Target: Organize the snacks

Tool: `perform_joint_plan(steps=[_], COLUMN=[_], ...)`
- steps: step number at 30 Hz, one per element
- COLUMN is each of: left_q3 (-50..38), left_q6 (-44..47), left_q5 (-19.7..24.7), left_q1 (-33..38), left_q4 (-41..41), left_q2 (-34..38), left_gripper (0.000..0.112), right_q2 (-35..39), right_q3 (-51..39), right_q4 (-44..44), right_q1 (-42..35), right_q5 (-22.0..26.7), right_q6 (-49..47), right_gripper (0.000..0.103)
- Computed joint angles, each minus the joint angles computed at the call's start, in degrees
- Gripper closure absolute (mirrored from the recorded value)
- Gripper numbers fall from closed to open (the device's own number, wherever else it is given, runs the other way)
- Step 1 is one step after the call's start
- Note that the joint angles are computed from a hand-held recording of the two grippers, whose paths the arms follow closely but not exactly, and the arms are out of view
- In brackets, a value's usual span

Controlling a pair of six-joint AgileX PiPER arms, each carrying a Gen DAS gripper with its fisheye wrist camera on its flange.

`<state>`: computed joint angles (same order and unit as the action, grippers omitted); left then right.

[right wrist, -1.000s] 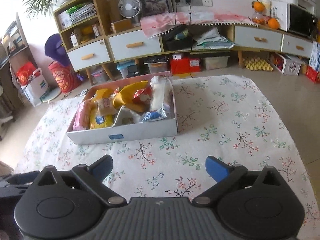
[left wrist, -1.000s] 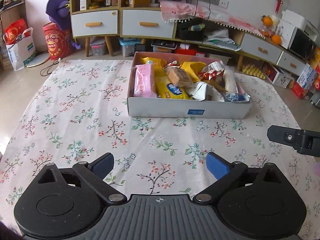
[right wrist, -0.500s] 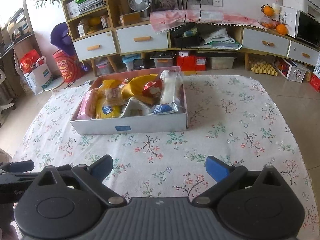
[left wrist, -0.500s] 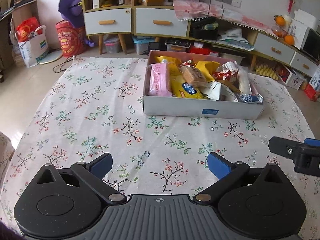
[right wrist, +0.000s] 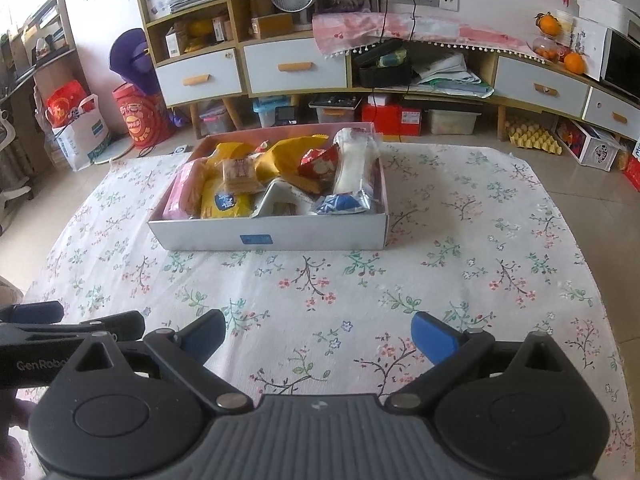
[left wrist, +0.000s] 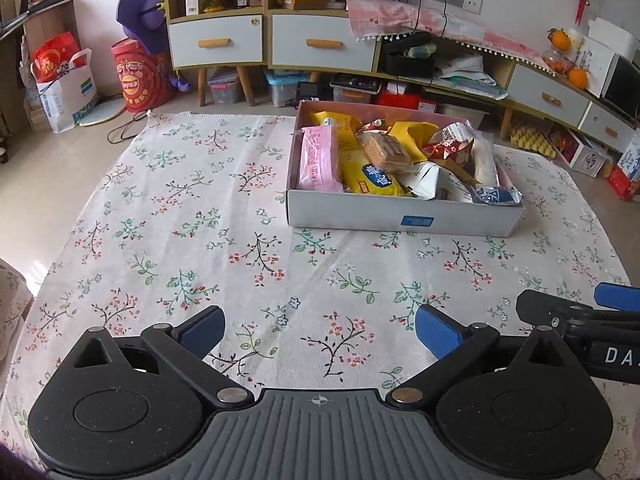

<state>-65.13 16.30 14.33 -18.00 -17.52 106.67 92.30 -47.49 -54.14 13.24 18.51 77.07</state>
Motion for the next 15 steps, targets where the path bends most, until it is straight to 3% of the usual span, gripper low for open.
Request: perform_joint_plan(steps=[15], left_q3=[0.25], left_q6=[-2.53], left_q5=[0.33], left_q1=[-0.36], left_q4=[2.51], left_q2=[0.06], left_gripper=[0.01], right_q2=[0.26], right_q3=[-0.58], right_q4=[1.17], right_q1=[0.63], right_q5=[1.06], right_q6=[-1.31], right_gripper=[0.015])
